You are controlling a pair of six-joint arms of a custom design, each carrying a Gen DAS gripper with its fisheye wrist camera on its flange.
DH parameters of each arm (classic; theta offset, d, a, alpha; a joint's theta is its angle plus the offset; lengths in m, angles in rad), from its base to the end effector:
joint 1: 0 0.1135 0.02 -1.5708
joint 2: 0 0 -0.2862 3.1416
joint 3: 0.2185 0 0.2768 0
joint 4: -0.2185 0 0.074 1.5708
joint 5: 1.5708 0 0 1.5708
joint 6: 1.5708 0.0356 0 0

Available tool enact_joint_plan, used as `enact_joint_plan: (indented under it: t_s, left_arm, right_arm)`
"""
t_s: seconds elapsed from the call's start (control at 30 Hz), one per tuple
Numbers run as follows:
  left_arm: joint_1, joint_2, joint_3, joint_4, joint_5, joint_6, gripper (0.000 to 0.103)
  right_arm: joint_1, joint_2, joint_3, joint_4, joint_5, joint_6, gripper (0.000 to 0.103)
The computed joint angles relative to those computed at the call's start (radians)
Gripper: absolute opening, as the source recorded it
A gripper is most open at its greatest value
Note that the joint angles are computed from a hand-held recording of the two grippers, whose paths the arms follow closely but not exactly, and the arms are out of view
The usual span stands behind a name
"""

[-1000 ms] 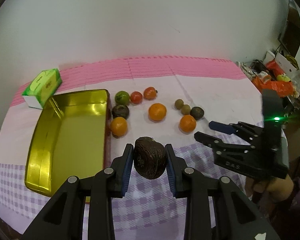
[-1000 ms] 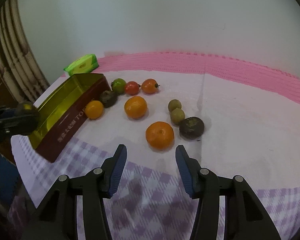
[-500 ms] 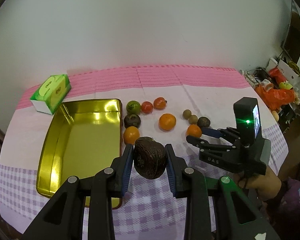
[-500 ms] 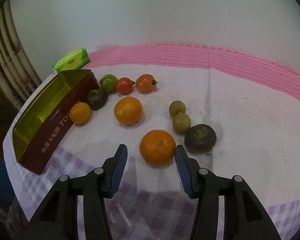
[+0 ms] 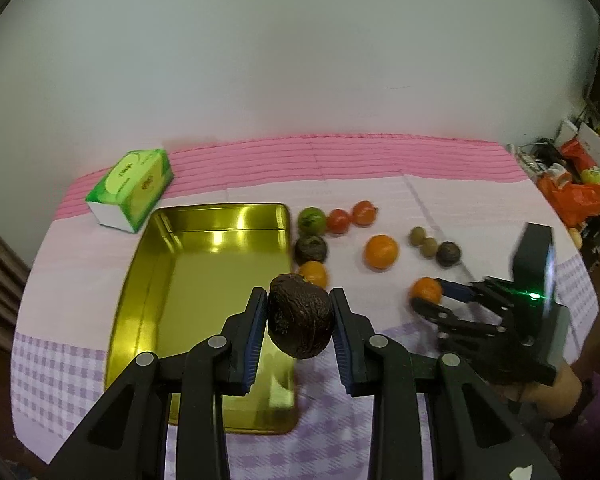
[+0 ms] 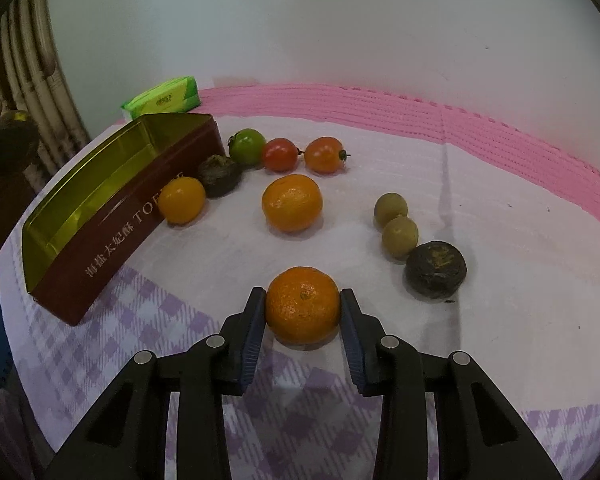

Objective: Organize fruits
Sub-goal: 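Carry the brown fruit into the tin tray and open the left gripper while the right gripper grasps an orange, then lower the orange into the tin tray and open the right gripper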

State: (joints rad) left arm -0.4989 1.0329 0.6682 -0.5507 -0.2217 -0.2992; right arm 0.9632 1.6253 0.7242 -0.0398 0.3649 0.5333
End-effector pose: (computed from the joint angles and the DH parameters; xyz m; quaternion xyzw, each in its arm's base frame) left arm 0.1912 -0.0953 0.2328 0.0584 0.9398 -0.0278 0.3355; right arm 0.1894 0.2502 0.1380 -0.1445 0.9255 0.0808 0.3406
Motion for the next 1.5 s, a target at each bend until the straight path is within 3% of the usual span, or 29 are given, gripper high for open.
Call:
enact_joint_plan:
  t_s: [0.37, 0.8, 0.9, 0.97, 1.1, 1.17, 1.27, 1.37, 1.5]
  left_arm:
    - [0.239, 0.192, 0.009, 0.137, 0.032, 0.181, 0.028]
    - [0.359, 0.357, 0.046, 0.244, 0.039, 0.247, 0.030]
    - [0.365, 0.333, 0.040, 0.247, 0.023, 0.239, 0.047]
    - [0.384, 0.290, 0.023, 0.245, 0.033, 0.214, 0.066]
    - [0.429, 0.118, -0.035, 0.169, 0.077, 0.132, 0.069]
    - [0.439, 0.008, -0.066, 0.095, 0.077, 0.083, 0.080]
    - [0.461, -0.211, -0.138, -0.016, 0.074, -0.023, 0.087]
    - [0.401, -0.416, -0.194, -0.175, -0.021, -0.143, 0.088]
    - [0.170, -0.479, -0.179, -0.392, -0.236, -0.322, 0.088]
  right_arm:
    - [0.002, 0.013, -0.004, 0.017, 0.003, 0.004, 0.037]
    - [0.006, 0.014, -0.008, 0.019, 0.015, 0.004, 0.037]
    - [0.007, 0.013, -0.011, 0.021, 0.019, 0.005, 0.037]
    - [0.005, 0.011, -0.011, 0.020, 0.015, 0.005, 0.037]
    - [0.002, 0.003, -0.006, 0.002, 0.005, 0.014, 0.037]
    - [-0.001, -0.021, -0.011, -0.001, -0.009, 0.037, 0.037]
    - [0.008, -0.066, -0.001, -0.028, -0.005, 0.046, 0.037]
    - [0.020, -0.106, 0.037, -0.069, -0.003, 0.044, 0.037]
    - [0.061, -0.112, 0.139, -0.120, -0.008, 0.016, 0.037]
